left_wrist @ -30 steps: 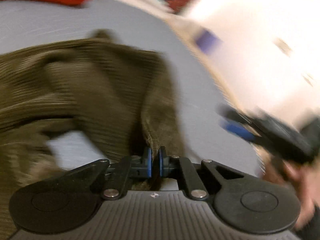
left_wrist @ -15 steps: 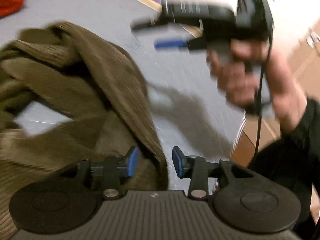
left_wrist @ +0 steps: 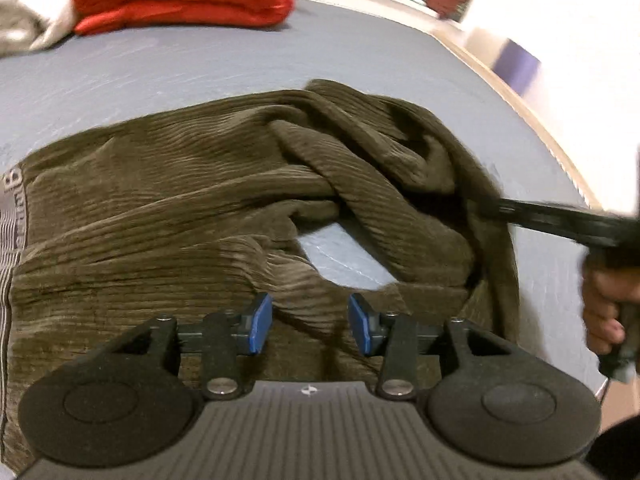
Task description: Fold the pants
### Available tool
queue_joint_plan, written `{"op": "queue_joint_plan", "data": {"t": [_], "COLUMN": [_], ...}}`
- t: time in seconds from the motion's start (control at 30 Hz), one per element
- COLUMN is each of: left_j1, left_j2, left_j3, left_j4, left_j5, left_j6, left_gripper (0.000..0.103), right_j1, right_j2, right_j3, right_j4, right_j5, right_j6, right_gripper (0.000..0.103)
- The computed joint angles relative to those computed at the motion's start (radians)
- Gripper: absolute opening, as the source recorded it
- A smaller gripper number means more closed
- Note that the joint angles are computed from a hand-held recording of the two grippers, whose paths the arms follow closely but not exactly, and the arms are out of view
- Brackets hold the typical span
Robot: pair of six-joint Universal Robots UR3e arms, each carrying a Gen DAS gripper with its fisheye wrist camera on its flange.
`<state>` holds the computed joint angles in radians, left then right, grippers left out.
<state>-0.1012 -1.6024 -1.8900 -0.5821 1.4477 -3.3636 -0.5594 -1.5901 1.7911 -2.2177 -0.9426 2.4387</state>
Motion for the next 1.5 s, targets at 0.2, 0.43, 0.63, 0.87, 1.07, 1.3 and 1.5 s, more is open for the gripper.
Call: {"op": "queue_joint_plan", "data": {"t": [0.2,0.43,0.63,0.87,1.07,1.3,1.5], "left_j1": [0.041,0.006,0.015,0.03,0.075,0.105,0.103], "left_j2": [0.113,0.197,0.209,0.226,0.259,0.286,0.281], "left_j3": [0.006,0.04,0.014,-0.013,-0.046,-0.052,-0.033], "left_j4": [-0.086,-0.201,-0.199,-0.207,-0.228,-0.254,-0.259], "left_j5": [-0.086,-0.094,-0.092,-0.044,-0.037,-0.045,-0.048], "left_j6": [-0.062,-0.096,-0.12,-0.132,-0.112,-0.099,-0.099], "left_gripper": [0.047,0.047,0.05,0.053,0.053,0.055,0.057], "right_j1": [-0.298,-0.614,-0.691,-0.611,-0.248,0.007,0.068], "right_j2": [-0.141,-0.111,-0.206,-0.347,-0.285,-0.06,0.014], "right_j3": [-0.042,-0.217,-0.101,-0.069,0.169,0.155,0.192], "right_j4": [0.277,0.826,0.761,0.856,0.142,-0.247,-0.427], "right_j5": [0.165,-0.033,-0.103,0.275,0.195,0.004,-0.085], "right_j6": [-0.173,-0.738,-0.941,-0.883,-0.452,-0.25,-0.283], "right_gripper": [0.007,0.002,0.024,0.063,0.068,0.071,0.051]}}
